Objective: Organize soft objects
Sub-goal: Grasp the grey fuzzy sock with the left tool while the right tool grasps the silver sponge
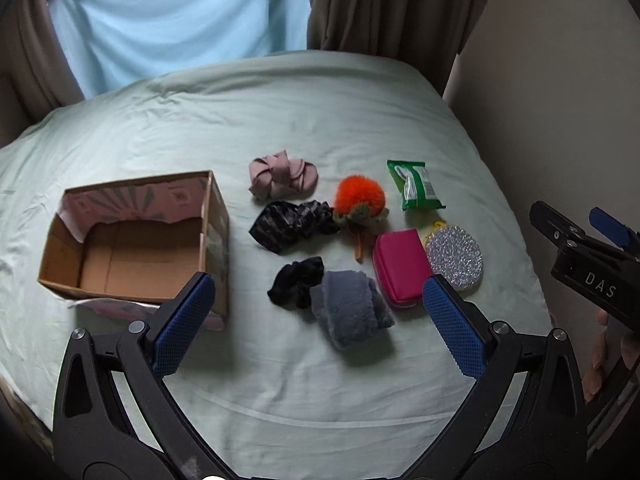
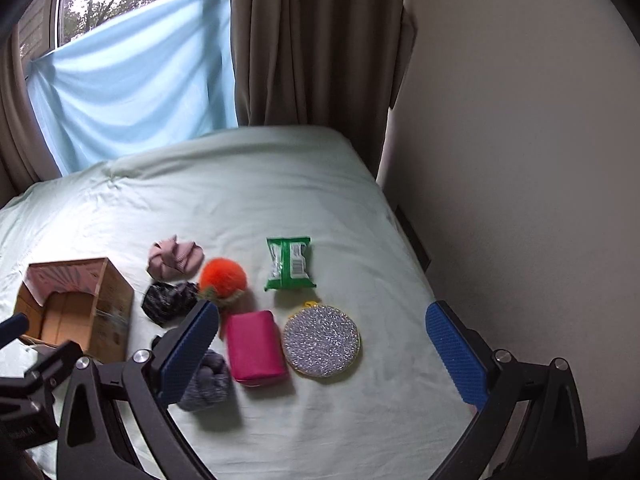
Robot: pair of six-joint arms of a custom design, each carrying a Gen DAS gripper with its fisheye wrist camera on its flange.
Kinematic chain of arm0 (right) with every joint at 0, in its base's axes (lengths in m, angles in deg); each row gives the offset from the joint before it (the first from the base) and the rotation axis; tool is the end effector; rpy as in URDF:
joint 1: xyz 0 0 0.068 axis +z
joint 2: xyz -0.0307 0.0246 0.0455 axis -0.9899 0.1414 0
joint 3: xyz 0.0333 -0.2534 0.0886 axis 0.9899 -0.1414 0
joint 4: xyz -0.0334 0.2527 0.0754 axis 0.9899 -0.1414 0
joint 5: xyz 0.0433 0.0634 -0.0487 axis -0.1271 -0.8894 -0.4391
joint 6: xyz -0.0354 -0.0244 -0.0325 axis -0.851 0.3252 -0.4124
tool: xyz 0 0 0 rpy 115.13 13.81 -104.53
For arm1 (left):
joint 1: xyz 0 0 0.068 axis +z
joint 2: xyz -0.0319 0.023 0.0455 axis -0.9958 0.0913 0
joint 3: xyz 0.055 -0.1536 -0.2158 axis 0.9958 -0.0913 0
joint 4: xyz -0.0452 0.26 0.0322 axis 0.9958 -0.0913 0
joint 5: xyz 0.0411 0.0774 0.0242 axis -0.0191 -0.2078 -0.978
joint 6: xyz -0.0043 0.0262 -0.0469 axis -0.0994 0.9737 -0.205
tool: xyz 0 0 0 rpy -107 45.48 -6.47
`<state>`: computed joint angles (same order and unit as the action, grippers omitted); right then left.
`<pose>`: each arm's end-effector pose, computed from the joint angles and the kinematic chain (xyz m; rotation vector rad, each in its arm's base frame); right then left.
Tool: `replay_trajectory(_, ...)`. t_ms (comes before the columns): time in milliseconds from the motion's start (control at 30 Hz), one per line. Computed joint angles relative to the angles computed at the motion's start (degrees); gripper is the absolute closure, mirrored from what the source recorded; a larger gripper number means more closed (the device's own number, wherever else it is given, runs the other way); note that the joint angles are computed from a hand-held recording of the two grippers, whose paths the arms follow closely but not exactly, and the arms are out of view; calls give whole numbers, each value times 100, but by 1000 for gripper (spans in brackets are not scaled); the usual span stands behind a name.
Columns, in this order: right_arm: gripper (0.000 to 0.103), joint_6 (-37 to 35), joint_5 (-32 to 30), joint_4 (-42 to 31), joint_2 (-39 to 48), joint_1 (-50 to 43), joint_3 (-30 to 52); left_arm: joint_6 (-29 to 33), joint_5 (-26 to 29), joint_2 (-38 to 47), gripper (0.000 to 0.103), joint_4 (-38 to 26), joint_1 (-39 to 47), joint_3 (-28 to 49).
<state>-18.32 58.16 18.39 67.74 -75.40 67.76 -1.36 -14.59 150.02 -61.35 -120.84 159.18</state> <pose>0.3285 0.0400 0.3722 -0.2679 2.3499 0.1082 0.2780 -0.1837 0.3511 -0.3667 2.4946 0.0439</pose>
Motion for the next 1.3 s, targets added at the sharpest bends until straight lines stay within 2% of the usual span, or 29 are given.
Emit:
replay_trajectory(133, 0, -430, -253, 693, 604, -251, -389, -279, 173, 597, 2, 363, 8, -226)
replay_trajectory(400, 0, -1004, -408, 1592, 1822, -381, -711, -698, 708, 1649, 19, 1024, 203, -412)
replay_trajectory(533, 0, -1158, -474, 1791, 2331, -365, -627, -845, 962, 2003, 28, 1107, 246, -327)
replay_trajectory(667, 0, -1296, -544, 1826, 2608, -284, -557, -838, 782, 2362, 28, 882, 173, -13)
replay_trajectory(700, 1, -1339, -540, 1856, 2669, -257, -558, -832, 775, 2408, 28, 868, 181, 15)
replay_trajectory(767, 11, -1403, -618, 1778, 2780, -216, -510, -841, 800, 2481, 28, 825, 215, 52)
replay_trajectory(900, 11, -1360, -668, 1752, 2934, -214, -453, -782, 783, 2566, 31, 770, 195, 92)
replay_trajectory(1100, 15, -1234, -836, 1849, 2976, -280, -544, -730, 845, 2427, 44, 898, 209, -61)
replay_trajectory(1200, 21, -1180, -825, 1842, 2853, -248, -704, -718, 863, 2268, 49, 1016, 239, -217)
replay_trajectory(1300, 34, -1109, -854, 1783, 2739, -204, -801, -678, 799, 2174, 53, 999, 166, -265)
